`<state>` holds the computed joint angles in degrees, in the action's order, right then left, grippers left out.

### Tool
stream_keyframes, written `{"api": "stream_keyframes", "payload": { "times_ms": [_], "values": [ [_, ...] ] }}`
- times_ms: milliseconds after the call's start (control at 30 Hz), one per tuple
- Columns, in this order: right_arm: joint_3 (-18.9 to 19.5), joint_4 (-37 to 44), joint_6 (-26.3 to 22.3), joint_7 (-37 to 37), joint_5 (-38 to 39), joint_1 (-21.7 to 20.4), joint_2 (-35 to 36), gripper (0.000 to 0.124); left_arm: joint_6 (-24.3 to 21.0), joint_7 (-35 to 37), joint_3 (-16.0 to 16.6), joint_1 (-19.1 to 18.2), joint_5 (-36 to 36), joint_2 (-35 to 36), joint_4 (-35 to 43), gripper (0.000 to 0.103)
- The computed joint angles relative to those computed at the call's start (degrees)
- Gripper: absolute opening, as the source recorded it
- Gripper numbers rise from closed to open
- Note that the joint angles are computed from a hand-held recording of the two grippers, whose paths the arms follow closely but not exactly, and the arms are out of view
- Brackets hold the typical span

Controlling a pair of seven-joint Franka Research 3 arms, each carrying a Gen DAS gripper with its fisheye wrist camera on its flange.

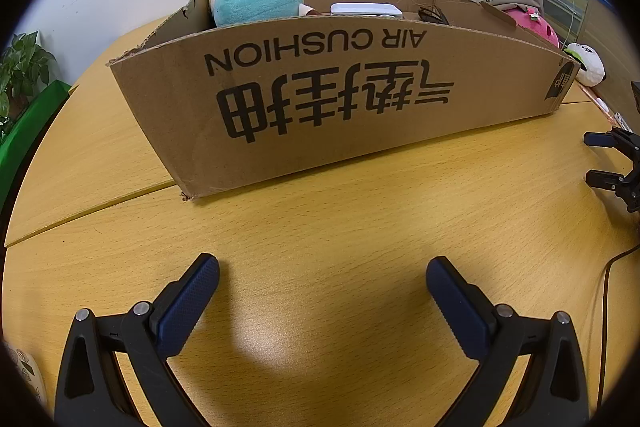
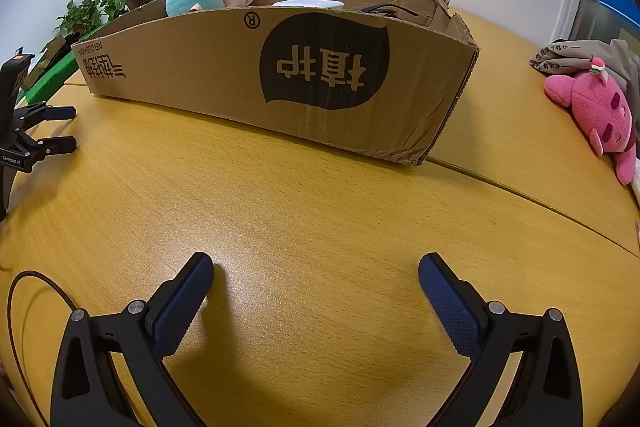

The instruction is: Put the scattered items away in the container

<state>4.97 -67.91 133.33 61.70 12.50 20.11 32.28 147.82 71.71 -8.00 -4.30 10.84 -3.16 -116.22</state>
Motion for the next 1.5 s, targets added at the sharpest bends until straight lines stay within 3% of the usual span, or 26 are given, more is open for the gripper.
{"api": "stream_keyframes", "payload": {
  "times_ms": [1500],
  "values": [
    [0.1,-0.6,1.1,0.2,0.2,0.2,0.0,0.103,-0.4,-1.9,-0.1,0.1,1.2,0.0,0.2,0.103]
  ]
}}
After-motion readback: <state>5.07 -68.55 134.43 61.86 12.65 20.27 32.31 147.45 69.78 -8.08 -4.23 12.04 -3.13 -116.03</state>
